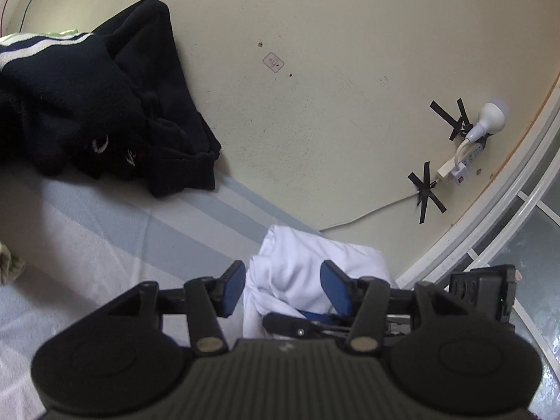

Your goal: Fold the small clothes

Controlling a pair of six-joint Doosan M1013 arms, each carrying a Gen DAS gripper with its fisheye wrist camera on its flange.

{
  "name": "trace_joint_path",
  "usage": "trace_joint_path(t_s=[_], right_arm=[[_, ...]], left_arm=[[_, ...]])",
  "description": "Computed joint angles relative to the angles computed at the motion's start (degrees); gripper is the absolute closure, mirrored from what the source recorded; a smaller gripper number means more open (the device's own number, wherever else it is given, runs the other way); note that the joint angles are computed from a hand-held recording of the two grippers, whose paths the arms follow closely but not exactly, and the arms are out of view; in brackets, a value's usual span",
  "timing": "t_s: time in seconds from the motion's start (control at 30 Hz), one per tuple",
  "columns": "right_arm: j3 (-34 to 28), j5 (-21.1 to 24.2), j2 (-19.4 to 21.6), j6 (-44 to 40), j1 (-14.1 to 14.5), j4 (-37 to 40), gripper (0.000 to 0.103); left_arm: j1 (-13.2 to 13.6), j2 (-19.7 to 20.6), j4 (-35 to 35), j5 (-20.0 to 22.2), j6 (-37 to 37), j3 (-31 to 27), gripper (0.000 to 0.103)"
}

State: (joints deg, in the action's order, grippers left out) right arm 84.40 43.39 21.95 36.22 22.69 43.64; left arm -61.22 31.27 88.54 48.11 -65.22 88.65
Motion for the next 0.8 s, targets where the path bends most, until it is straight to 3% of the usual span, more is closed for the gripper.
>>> trace_joint_path(t_s=[0.03, 0.1, 0.17, 0.27, 0.33, 0.43, 0.5, 0.57, 0.63, 0.7, 0.8], right_arm=[[0.44, 0.35, -0.23, -1.22, -0.38, 2.05, 0.075], [-0.19, 6.93, -0.49, -2.76, -2.25, 6.84, 0.060], [1.08, 9.70, -1.94, -8.43, -4.31, 13.90, 0.060], [3.50, 1.88, -5.35, -14.55, -5.68, 17.39, 0.061], [3.18, -2.76, -5.78, -13.95, -6.11, 17.40, 0.064], [0.68, -4.81, -4.13, -10.42, -6.78, 14.78, 0.065], [-0.82, -8.76, -2.37, -4.90, -5.96, 7.31, 0.067], [-2.74, -11.49, 0.17, 5.01, -5.04, -3.95, 0.067], [-3.28, -13.45, 2.43, 11.97, -4.98, -8.38, 0.067], [-2.91, -14.69, 2.93, 11.02, -5.32, -5.00, 0.066], [-2.97, -15.35, 2.89, 13.64, -4.77, -7.64, 0.066]], left_arm=[[0.13, 0.20, 0.02, -0.53, 0.26, -0.24, 0.053], [0.31, 0.68, 0.55, -1.03, 0.70, -0.79, 0.049], [0.75, 1.23, 1.56, -2.09, 0.53, -1.47, 0.049], [1.53, 2.30, 2.29, -4.20, 0.75, -2.66, 0.049], [2.29, 3.44, 1.43, -5.42, 3.97, -4.40, 0.049], [3.39, 5.58, -6.39, -4.31, 16.39, -9.55, 0.052], [4.39, 6.92, -12.21, -4.93, 24.26, -12.46, 0.054], [5.13, 8.08, -17.55, -5.33, 30.45, -14.48, 0.073], [5.15, 8.80, -19.06, -4.05, 33.44, -15.48, 0.078], [5.16, 8.70, -19.45, -4.07, 34.43, -15.42, 0.078], [5.26, 7.73, -19.33, -5.35, 32.25, -14.09, 0.080]])
